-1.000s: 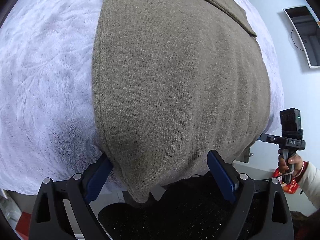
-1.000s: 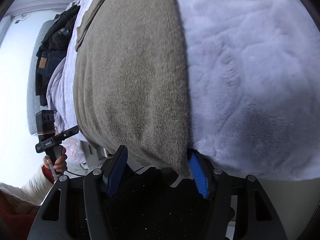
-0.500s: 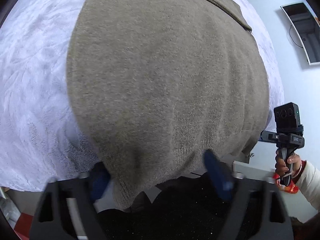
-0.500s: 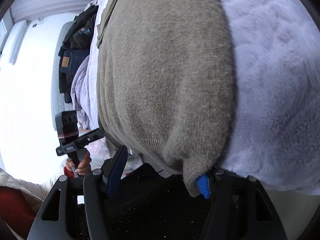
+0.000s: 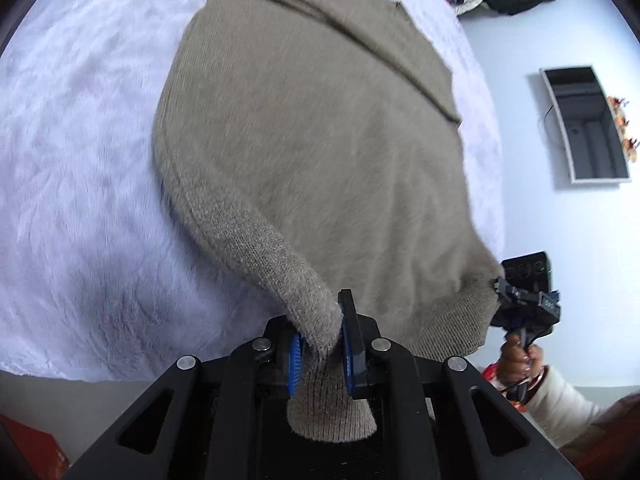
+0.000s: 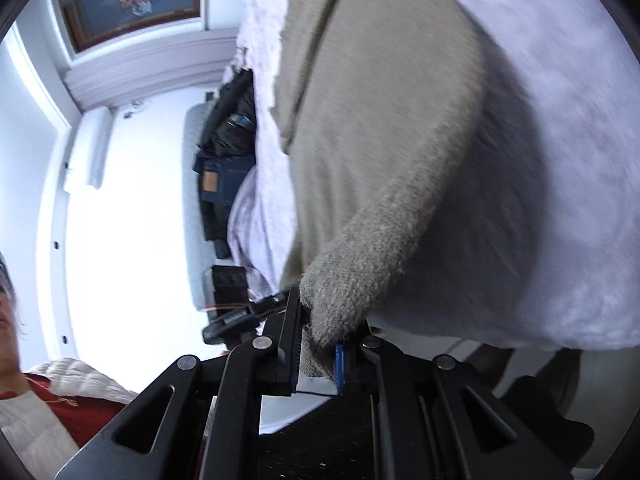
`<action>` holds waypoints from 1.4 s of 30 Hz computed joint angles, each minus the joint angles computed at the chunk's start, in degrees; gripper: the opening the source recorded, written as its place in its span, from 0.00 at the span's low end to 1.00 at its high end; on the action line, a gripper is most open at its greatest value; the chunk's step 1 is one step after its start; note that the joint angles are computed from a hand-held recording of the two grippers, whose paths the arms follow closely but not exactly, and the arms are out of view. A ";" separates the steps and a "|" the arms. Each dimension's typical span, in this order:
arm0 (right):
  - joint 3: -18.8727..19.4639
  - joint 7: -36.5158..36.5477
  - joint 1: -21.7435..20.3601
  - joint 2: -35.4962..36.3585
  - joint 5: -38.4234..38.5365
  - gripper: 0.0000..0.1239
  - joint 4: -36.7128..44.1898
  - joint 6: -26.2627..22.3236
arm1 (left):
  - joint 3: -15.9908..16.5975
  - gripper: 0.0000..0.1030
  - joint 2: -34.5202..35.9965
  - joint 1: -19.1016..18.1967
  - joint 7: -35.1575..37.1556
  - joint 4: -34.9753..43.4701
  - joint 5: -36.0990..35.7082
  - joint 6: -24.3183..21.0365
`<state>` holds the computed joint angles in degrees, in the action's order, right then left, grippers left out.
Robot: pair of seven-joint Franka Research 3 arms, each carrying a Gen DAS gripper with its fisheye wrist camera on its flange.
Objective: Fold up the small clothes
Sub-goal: 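Move both grippers to the sweater hem and close them on it, then lift the hem with both grippers and fold it over toward the collar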
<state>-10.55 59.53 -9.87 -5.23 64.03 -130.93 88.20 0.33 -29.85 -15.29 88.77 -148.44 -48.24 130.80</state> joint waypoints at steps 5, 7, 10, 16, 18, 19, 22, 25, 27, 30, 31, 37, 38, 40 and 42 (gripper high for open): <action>0.95 2.27 1.33 -0.70 6.98 0.11 0.64 3.66 | 2.88 0.17 1.66 1.00 4.81 3.27 -3.05 -0.83; 1.13 3.05 1.94 -0.87 8.72 0.11 1.26 5.32 | 3.26 0.17 2.85 1.79 6.47 5.07 -3.80 -1.60; 1.81 4.11 3.26 -0.92 11.73 0.11 3.26 8.59 | 4.23 0.17 4.37 3.46 10.38 7.67 -5.27 -2.69; 2.98 2.54 5.56 2.72 17.71 0.11 10.47 13.30 | 3.73 0.17 9.83 7.18 15.68 14.74 -7.18 -2.70; 3.28 2.36 5.66 4.64 18.61 0.11 13.54 13.76 | 3.46 0.17 11.90 8.50 16.92 17.21 -7.55 -2.37; 3.69 2.43 5.80 5.87 19.00 0.11 15.23 14.23 | 3.19 0.17 13.05 9.16 17.23 18.46 -7.70 -1.98; 4.72 2.89 5.22 11.00 20.18 0.11 21.58 14.30 | 1.54 0.17 16.97 10.63 17.42 22.13 -8.64 1.65; 6.44 4.34 3.84 16.93 21.50 0.11 28.80 14.64 | -0.24 0.17 22.35 11.74 17.10 26.88 -9.92 6.05; 8.02 5.89 2.71 22.55 22.19 0.11 35.50 15.08 | -1.77 0.17 26.27 12.63 16.20 30.45 -8.95 8.97; 9.76 9.93 1.67 31.74 19.16 0.11 47.11 16.27 | -4.59 0.17 34.14 13.66 11.27 36.71 -2.93 13.84; 10.16 12.29 1.59 35.36 17.50 0.11 51.54 16.71 | -5.21 0.17 36.50 14.11 9.48 38.41 -1.18 14.44; 11.94 24.24 1.48 53.45 8.05 0.11 73.49 17.74 | -7.11 0.17 48.06 15.74 0.10 46.14 9.93 15.42; 12.23 25.60 1.45 55.52 6.71 0.11 75.99 17.77 | -7.55 0.17 49.23 16.23 -0.94 46.85 10.70 15.12; 12.61 28.54 1.41 59.58 3.71 0.11 80.99 17.42 | -8.74 0.17 50.56 17.36 -2.04 47.41 11.51 15.24; 13.77 29.70 0.69 61.16 2.43 0.11 82.18 17.75 | -10.16 0.17 51.12 18.79 -2.43 47.95 12.06 14.66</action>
<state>3.22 89.23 -9.18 55.93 66.46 -48.75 105.95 -9.83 21.26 3.50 86.34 -100.49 -36.18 145.46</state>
